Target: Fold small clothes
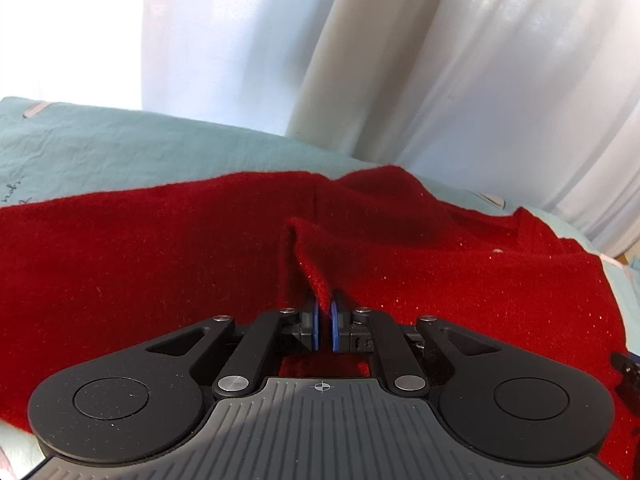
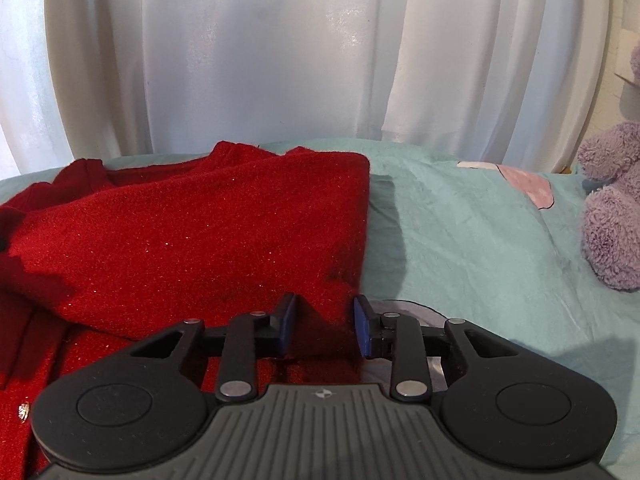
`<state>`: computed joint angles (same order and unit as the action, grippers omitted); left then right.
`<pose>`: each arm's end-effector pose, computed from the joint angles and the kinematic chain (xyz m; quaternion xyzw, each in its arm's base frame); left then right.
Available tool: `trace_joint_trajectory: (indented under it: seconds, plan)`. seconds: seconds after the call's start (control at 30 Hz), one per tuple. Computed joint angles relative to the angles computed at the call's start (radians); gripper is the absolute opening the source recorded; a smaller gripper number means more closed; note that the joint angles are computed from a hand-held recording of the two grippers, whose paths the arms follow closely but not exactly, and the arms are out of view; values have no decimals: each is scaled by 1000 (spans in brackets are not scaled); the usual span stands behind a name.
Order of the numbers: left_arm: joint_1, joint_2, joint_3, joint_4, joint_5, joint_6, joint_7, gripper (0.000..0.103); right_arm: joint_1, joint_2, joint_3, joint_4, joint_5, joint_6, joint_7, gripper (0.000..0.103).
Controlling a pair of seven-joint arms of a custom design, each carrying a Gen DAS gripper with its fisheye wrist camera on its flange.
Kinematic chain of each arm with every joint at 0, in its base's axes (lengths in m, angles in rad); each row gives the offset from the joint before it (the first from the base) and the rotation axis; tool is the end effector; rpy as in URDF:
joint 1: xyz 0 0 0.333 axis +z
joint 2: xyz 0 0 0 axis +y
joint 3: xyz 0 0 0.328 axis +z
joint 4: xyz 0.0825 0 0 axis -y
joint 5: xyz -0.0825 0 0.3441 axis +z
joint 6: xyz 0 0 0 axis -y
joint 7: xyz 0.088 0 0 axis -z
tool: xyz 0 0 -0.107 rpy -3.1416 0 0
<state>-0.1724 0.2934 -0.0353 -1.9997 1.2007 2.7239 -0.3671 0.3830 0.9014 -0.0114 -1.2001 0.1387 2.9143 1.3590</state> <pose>0.5760 -0.1553 0.3798 -0.8417 0.3881 -0.2648 0.2661 0.7331 0.2804 0.3588 -0.7825 0.4803 -0.2271 0.3249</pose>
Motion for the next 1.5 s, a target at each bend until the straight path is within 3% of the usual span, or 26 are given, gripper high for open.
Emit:
trace_joint_trajectory:
  seconds: [0.13, 0.27, 0.37, 0.47, 0.53, 0.6, 0.7, 0.73, 0.8, 0.83, 0.93, 1.1, 1.3, 1.5]
  plan:
    - [-12, -1, -6, 8, -20, -38, 21, 8, 50, 33, -71, 55, -35, -17, 65, 29]
    - [-19, -39, -16, -20, -37, -87, 22, 14, 29, -17, -37, -18, -24, 29, 70, 30]
    - [-25, -65, -25, -35, -8, -128, -23, 15, 29, -59, -32, -103, -25, 149, 43, 30]
    - [-9, -69, -34, -45, 10, -94, -59, 16, -22, -73, 68, -147, -13, 238, -48, 30]
    - [8, -53, -38, -44, -23, -50, -47, 16, -39, -67, 114, -146, -3, 232, -101, 30]
    - [5, -44, -28, -46, -6, -33, -83, 19, -24, -51, 109, -130, 5, 210, -132, 30]
    - [3, -47, -25, -50, 7, -26, -104, 23, 27, -33, 45, -102, 11, 126, -131, 30]
    - [4, -50, -26, -53, 3, -23, -104, 26, 34, -31, 39, -112, 9, 148, -138, 30]
    - [-1, -58, -33, -54, -15, -44, -92, 51, 56, -38, 13, -124, 0, 157, -145, 31]
    - [-6, -58, -37, -50, -26, -66, -77, 54, 63, -40, 6, -123, 0, 153, -144, 31]
    - [-12, -55, -45, -47, -36, -85, -50, 54, 51, -44, 30, -115, 5, 138, -161, 31]
    - [-20, -51, -46, -45, -47, -93, -35, 55, 77, -42, -5, -122, 0, 136, -152, 32]
    - [-24, -48, -45, -43, -53, -102, -16, 55, 56, -30, 23, -116, 4, 151, -175, 33]
    - [-25, -57, -44, -61, -30, -90, -29, 55, 70, -35, 5, -131, 9, 166, -177, 34]
